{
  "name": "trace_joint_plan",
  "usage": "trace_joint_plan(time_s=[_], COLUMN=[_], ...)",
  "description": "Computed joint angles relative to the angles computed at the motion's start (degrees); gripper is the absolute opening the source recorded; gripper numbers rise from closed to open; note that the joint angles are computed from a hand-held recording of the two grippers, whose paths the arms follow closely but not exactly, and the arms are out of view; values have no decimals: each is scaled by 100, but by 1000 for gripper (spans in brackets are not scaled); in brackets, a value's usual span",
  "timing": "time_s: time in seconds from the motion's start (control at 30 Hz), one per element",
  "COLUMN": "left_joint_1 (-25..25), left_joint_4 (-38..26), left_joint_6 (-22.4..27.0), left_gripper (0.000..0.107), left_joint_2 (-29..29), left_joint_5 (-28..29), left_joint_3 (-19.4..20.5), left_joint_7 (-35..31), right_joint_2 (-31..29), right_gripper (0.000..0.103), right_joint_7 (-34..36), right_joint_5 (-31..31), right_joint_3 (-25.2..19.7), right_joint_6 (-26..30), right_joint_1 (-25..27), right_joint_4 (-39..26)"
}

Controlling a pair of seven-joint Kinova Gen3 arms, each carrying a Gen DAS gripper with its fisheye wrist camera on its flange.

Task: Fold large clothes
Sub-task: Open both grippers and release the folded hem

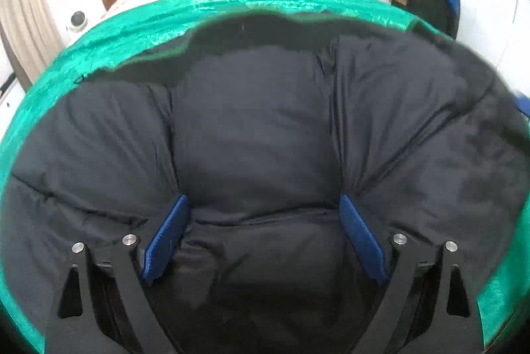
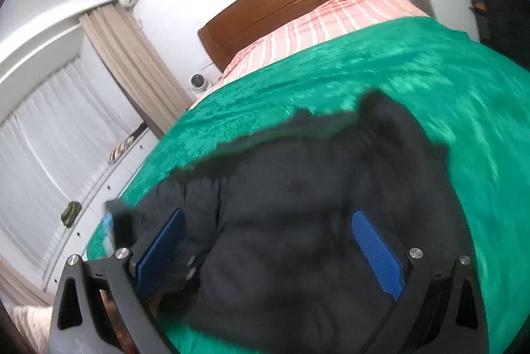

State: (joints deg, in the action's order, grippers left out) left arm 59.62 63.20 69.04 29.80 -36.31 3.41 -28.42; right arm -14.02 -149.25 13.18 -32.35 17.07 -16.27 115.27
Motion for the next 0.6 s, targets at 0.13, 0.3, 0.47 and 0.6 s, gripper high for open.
trace_joint_plan(time_s=[0.13, 0.3, 0.47, 0.6], left_joint_1=[-88, 325, 464, 628], left_joint_4=[-358, -53, 3, 39], left_joint_6=[335, 483, 504, 492], left_gripper=[84, 83, 78, 77], left_joint_2=[-7, -203, -147, -258], left_joint_5=[326, 92, -27, -80], left_joint_3=[70, 107, 50, 256], left_joint_7=[-34, 318, 604, 661], right_joint_2=[-999, -1806, -1811, -1945], right_gripper=[100, 100, 100, 100], right_joint_7=[-932, -903, -331, 7], right_joint_5=[-55, -285, -335, -530], right_joint_3=[-1062, -1883, -2251, -2267], right_joint_6=[218, 570, 555, 378], right_joint_1=[795, 1379, 1705, 1754], right_joint_4=[604, 716, 618, 703])
